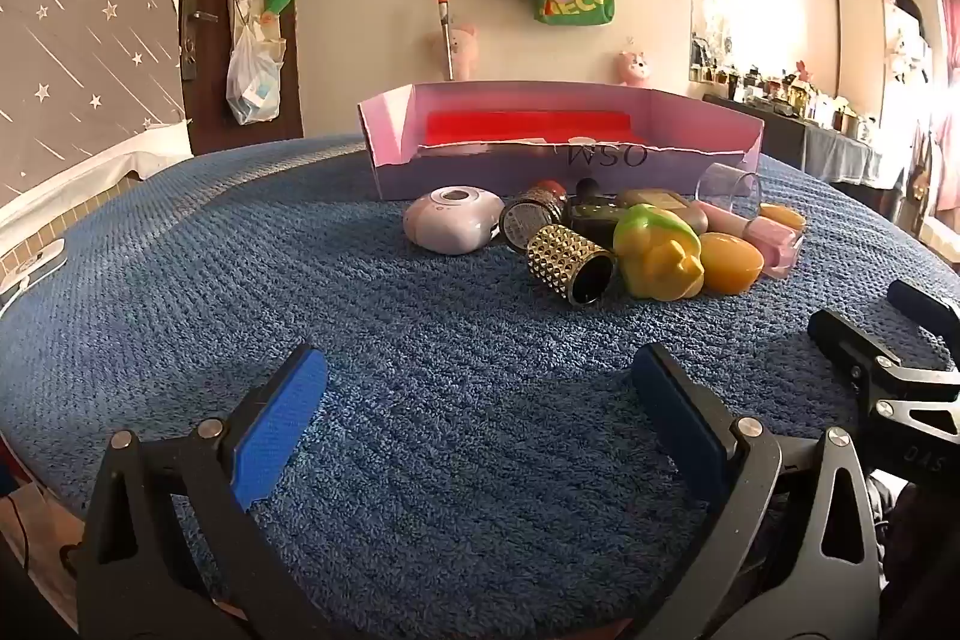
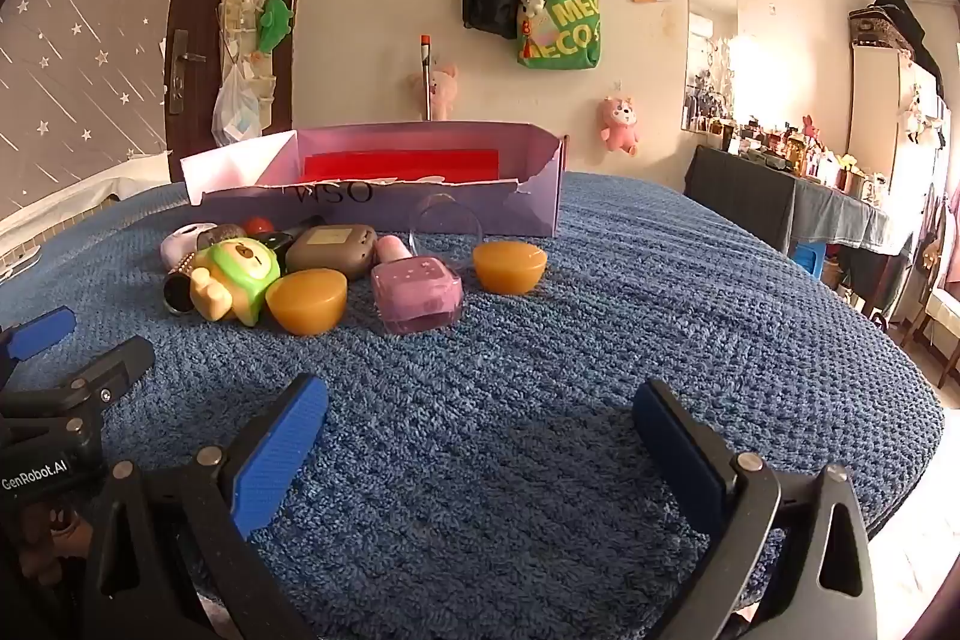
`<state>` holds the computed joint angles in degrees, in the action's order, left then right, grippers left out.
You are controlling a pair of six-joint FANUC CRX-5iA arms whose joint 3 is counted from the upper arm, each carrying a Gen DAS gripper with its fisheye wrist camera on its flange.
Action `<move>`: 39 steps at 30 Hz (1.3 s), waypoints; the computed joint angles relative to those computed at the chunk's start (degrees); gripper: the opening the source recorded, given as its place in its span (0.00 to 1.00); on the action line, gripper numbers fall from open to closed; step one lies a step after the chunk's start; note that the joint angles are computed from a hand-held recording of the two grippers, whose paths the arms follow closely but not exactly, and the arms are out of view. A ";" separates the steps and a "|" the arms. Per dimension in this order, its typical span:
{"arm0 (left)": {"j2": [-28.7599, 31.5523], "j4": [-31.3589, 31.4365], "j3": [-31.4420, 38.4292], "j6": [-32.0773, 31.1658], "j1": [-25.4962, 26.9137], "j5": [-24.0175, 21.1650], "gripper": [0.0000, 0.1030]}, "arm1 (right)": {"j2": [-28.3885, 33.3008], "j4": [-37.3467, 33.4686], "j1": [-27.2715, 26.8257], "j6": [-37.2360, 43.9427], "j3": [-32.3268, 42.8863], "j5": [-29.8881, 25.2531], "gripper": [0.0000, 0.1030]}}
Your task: Organize rigid objects
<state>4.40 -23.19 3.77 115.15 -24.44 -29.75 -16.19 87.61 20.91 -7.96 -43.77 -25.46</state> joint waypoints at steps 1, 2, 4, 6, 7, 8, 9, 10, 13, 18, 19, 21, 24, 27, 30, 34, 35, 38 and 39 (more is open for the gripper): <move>-0.07 0.63 -0.28 -0.19 0.19 0.42 1.00 | 0.00 0.00 0.00 0.00 0.00 0.00 1.00; -0.07 0.56 -0.25 -0.20 0.17 0.39 1.00 | 0.00 0.86 -0.27 -0.56 -0.11 0.12 1.00; -0.05 0.32 -0.15 0.03 0.04 0.24 1.00 | -0.01 1.01 -0.31 -0.68 -0.13 0.16 1.00; -0.06 0.80 -0.29 -0.31 0.22 0.40 1.00 | -0.01 0.95 -0.33 -0.72 -0.13 0.23 1.00; -0.06 0.75 -0.25 -0.27 0.19 0.34 1.00 | -0.01 0.95 -0.33 -0.72 -0.13 0.23 1.00; -0.04 0.68 -0.20 -0.20 0.15 0.28 1.00 | 0.00 0.94 -0.31 -0.71 -0.13 0.20 1.00; -0.06 0.81 -0.29 -0.31 0.22 0.41 1.00 | 0.00 0.94 -0.31 -0.71 -0.13 0.20 1.00; -0.06 0.81 -0.29 -0.31 0.22 0.41 1.00 | 0.00 0.94 -0.31 -0.71 -0.13 0.20 1.00; -0.05 0.70 -0.22 -0.18 0.13 0.29 1.00 | 0.00 1.04 -0.34 -0.80 -0.15 0.23 1.00; -0.07 0.92 -0.33 -0.40 0.26 0.44 1.00 | 0.01 1.04 -0.34 -0.80 -0.14 0.23 1.00; -0.06 0.86 -0.29 -0.34 0.23 0.39 1.00 | 0.01 1.04 -0.34 -0.80 -0.14 0.23 1.00; -0.06 0.94 -0.30 -0.39 0.25 0.39 1.00 | 0.03 1.11 -0.35 -0.85 -0.15 0.23 1.00; -0.07 0.90 -0.30 -0.38 0.23 0.39 1.00 | 0.03 1.11 -0.35 -0.85 -0.15 0.23 1.00; -0.06 0.97 -0.31 -0.45 0.26 0.39 1.00 | 0.03 1.11 -0.35 -0.85 -0.15 0.23 1.00; -0.06 0.97 -0.31 -0.45 0.26 0.39 1.00 | 0.03 1.05 -0.30 -0.80 -0.14 0.17 1.00; -0.06 0.97 -0.31 -0.45 0.26 0.39 1.00 | 0.03 1.04 -0.26 -0.79 -0.14 0.13 1.00; -0.06 0.97 -0.31 -0.45 0.26 0.39 1.00 | 0.03 1.04 -0.26 -0.79 -0.14 0.13 1.00; -0.05 1.01 -0.30 -0.48 0.26 0.36 1.00 | 0.05 1.02 -0.21 -0.79 -0.13 0.08 1.00; -0.06 1.00 -0.30 -0.47 0.25 0.36 1.00 | 0.05 1.02 -0.21 -0.79 -0.13 0.08 1.00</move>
<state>4.34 -22.19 3.47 114.67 -24.19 -29.38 -16.14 88.64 20.70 -8.75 -43.90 -25.38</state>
